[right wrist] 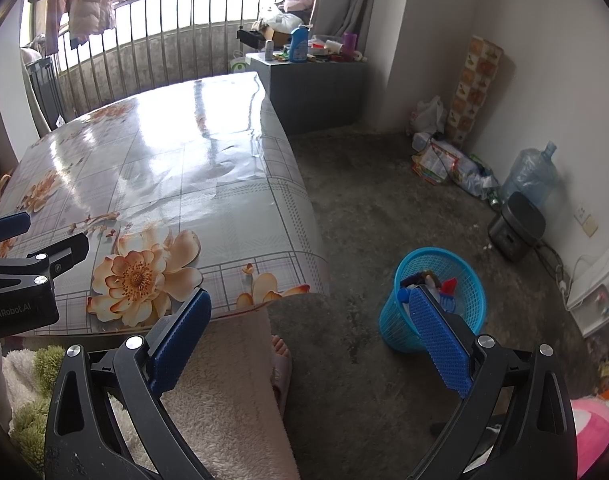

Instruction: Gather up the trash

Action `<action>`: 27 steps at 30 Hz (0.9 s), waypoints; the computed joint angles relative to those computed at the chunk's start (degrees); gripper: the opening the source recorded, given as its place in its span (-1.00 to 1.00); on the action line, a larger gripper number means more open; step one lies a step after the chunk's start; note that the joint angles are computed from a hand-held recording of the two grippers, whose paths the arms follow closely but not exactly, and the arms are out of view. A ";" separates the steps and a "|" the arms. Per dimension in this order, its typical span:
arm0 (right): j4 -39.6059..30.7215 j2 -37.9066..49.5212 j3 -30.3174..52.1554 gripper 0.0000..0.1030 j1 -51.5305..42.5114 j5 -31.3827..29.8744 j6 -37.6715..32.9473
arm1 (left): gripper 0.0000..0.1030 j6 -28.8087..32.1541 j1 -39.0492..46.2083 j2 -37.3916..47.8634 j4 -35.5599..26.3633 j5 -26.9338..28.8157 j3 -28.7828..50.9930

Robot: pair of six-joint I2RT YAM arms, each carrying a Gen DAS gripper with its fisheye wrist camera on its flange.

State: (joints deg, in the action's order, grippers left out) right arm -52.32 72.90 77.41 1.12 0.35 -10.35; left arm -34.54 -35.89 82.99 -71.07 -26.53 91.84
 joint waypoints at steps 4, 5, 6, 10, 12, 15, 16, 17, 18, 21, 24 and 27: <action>0.04 -0.06 -0.05 0.85 -0.20 -0.12 -0.16 | 0.89 -0.20 -0.19 -0.09 -0.04 -0.07 -0.14; 0.05 -0.06 -0.05 0.85 -0.26 -0.18 -0.17 | 0.89 -0.02 -0.05 -0.02 0.04 0.00 -0.07; -0.03 -0.01 0.04 0.85 -0.11 -0.08 -0.01 | 0.89 -0.13 -0.14 -0.09 0.02 -0.06 -0.15; -0.05 -0.03 0.04 0.85 -0.47 -0.35 -0.40 | 0.89 -0.11 -0.16 -0.08 -0.01 -0.05 -0.11; -0.09 -0.05 0.11 0.85 -0.34 -0.31 -0.31 | 0.89 0.05 -0.01 0.01 0.02 0.04 -0.02; -0.04 -0.26 -0.10 0.85 -0.50 -0.46 -0.44 | 0.89 0.02 -0.04 0.04 -0.02 0.03 0.05; -0.07 -0.26 -0.14 0.85 -0.65 -0.57 -0.50 | 0.89 -0.07 -0.16 -0.04 -0.04 -0.04 -0.04; -0.06 -0.28 -0.14 0.85 -0.68 -0.58 -0.50 | 0.89 -0.09 -0.14 0.01 -0.06 -0.08 0.02; -0.11 -0.27 -0.06 0.85 -0.54 -0.50 -0.37 | 0.89 -0.03 -0.11 -0.05 0.06 -0.06 -0.11; -0.15 -0.28 -0.05 0.85 -0.74 -0.66 -0.55 | 0.89 -0.11 -0.20 -0.09 -0.01 -0.07 -0.19; -0.28 -0.30 0.03 0.85 -0.81 -0.73 -0.60 | 0.89 0.08 -0.12 -0.08 0.10 0.02 -0.20; -0.29 -0.36 -0.01 0.85 -0.74 -0.67 -0.52 | 0.89 -0.01 -0.17 -0.09 0.09 -0.02 -0.21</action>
